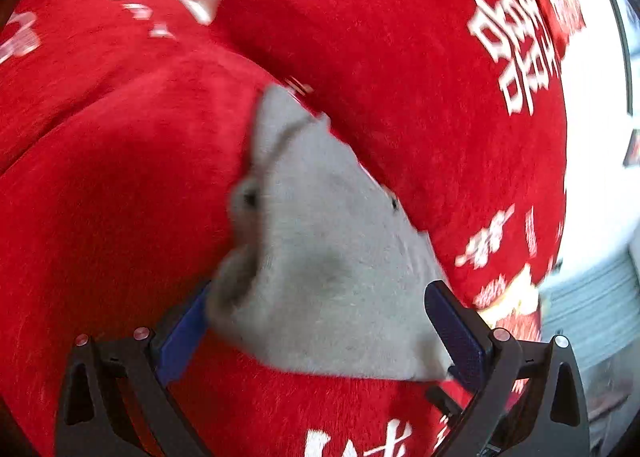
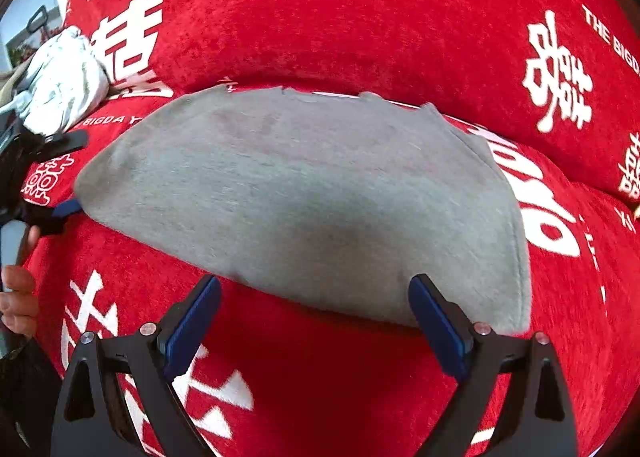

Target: Fold small clothes

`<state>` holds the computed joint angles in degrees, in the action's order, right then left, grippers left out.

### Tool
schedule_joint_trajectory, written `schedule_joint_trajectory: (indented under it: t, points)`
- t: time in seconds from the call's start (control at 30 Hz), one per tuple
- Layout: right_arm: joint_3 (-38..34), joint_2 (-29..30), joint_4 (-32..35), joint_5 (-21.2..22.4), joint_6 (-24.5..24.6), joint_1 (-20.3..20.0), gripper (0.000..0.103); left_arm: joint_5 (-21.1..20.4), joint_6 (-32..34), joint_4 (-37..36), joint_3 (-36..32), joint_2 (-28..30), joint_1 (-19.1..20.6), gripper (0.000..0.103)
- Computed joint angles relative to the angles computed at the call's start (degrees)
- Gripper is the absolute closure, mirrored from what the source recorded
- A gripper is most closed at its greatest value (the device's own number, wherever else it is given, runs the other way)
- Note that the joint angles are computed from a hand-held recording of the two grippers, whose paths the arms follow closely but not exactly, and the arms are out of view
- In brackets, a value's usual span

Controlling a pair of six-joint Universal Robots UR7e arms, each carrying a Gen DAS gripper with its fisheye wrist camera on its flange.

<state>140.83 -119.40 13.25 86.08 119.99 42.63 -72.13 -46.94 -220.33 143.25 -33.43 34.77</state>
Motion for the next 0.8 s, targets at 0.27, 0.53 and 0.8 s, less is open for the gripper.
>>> schedule_joint_trajectory:
  t: [0.27, 0.53, 0.8]
  points:
    - [-9.18, 15.3, -3.43, 18.17, 11.8, 23.27, 0.007, -2.05, 7.08, 4.3, -5.12, 0.11, 3.14, 0.009]
    - [-29.64, 39.57, 9.94, 21.84, 29.68, 36.31, 0.007, -6.83, 8.83, 1.33, -4.96, 0.66, 9.3, 0.075]
    - [-49.65, 64.73, 20.27, 30.73, 40.67, 44.2, 0.007, -2.92, 7.66, 4.24, -5.51, 0.52, 7.03, 0.075]
